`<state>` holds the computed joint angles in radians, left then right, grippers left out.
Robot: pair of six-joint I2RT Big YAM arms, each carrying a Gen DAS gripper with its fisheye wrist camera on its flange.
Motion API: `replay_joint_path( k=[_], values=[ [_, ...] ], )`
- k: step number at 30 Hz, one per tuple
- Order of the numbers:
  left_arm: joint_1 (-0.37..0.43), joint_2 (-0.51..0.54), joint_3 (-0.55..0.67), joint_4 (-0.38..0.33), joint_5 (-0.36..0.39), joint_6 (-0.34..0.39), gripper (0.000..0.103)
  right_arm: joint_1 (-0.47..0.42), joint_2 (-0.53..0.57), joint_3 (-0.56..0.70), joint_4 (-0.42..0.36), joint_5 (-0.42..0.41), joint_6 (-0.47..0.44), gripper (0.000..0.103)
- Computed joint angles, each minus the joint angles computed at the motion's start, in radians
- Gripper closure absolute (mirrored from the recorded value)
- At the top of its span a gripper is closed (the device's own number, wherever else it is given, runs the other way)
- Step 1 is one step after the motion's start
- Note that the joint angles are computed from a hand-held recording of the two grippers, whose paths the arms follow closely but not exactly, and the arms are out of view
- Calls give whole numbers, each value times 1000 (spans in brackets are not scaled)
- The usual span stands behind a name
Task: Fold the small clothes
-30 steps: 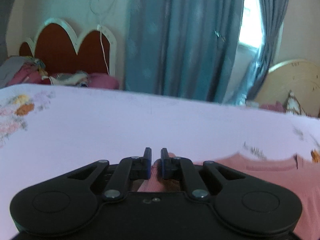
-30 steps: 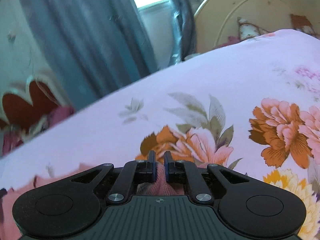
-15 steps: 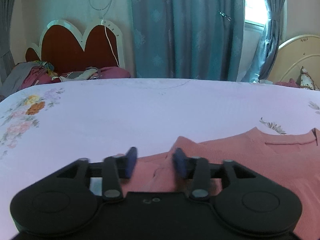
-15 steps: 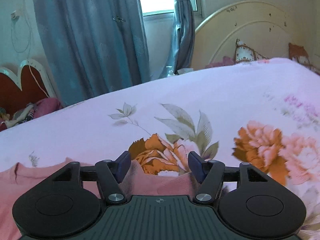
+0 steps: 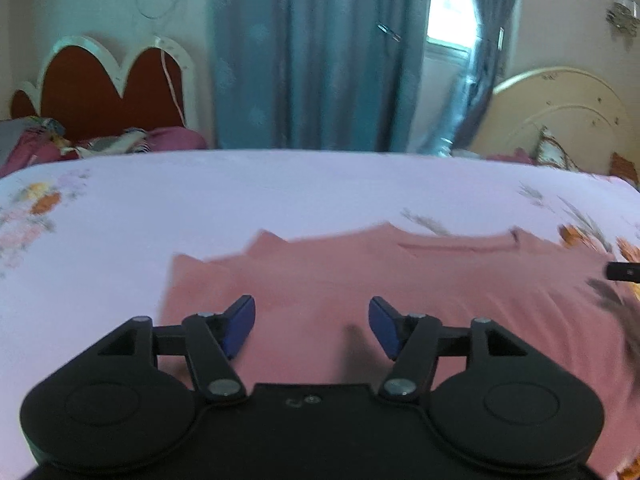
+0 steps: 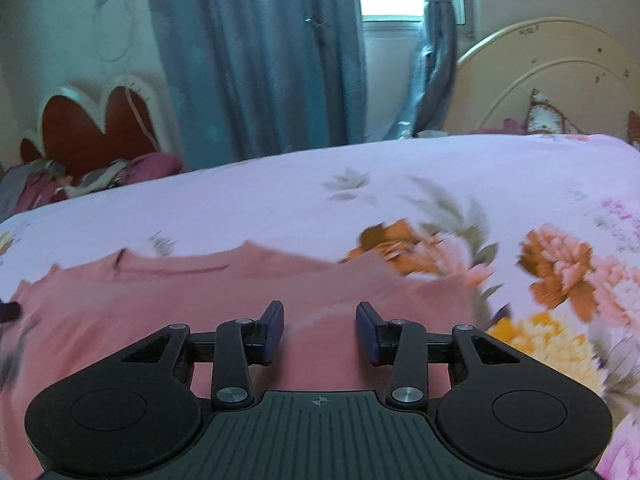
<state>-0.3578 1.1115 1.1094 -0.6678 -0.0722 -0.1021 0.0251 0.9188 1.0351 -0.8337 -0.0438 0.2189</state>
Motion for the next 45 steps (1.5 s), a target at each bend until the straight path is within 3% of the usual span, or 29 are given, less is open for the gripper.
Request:
replay_joint_path(
  k=[4,7,9,13,18,21,24,27,33,40,45],
  values=[
    [-27,-15,-43,-13,-32,-12,41,40,-18,-19,-20,38,-15,62],
    [-19,-19,-68,-43,-67,-23,41,18,-34,-39,-53,59,-15,62],
    [-3,-36,-99,-12,-63,-7,39,4,-32,-49,-89,98,-40,62],
    [-2,-42,-96,-30,-77,3,39,-35,-73,-87,-81,114,-107,62],
    [2,-56,-93,-64,-102,-1,39,-20,-102,-106,-113,216,-149,62],
    [9,-67,-94,-81,-110,-6,39,-62,-121,-100,-152,172,-129,62],
    [2,-74,-86,-108,-133,-25,39,-47,-152,-88,-171,159,-112,62],
    [-11,-92,-76,-140,-157,-48,41,5,-178,-68,-176,147,-73,62],
    [-51,-162,-91,-165,-164,-57,40,200,-188,-42,-181,141,11,62],
    [-67,-202,-149,-212,-204,-89,38,441,-140,-52,-150,203,68,62],
    [-48,-244,-196,-190,-203,-88,36,457,-148,-111,-154,234,40,62]
  ],
)
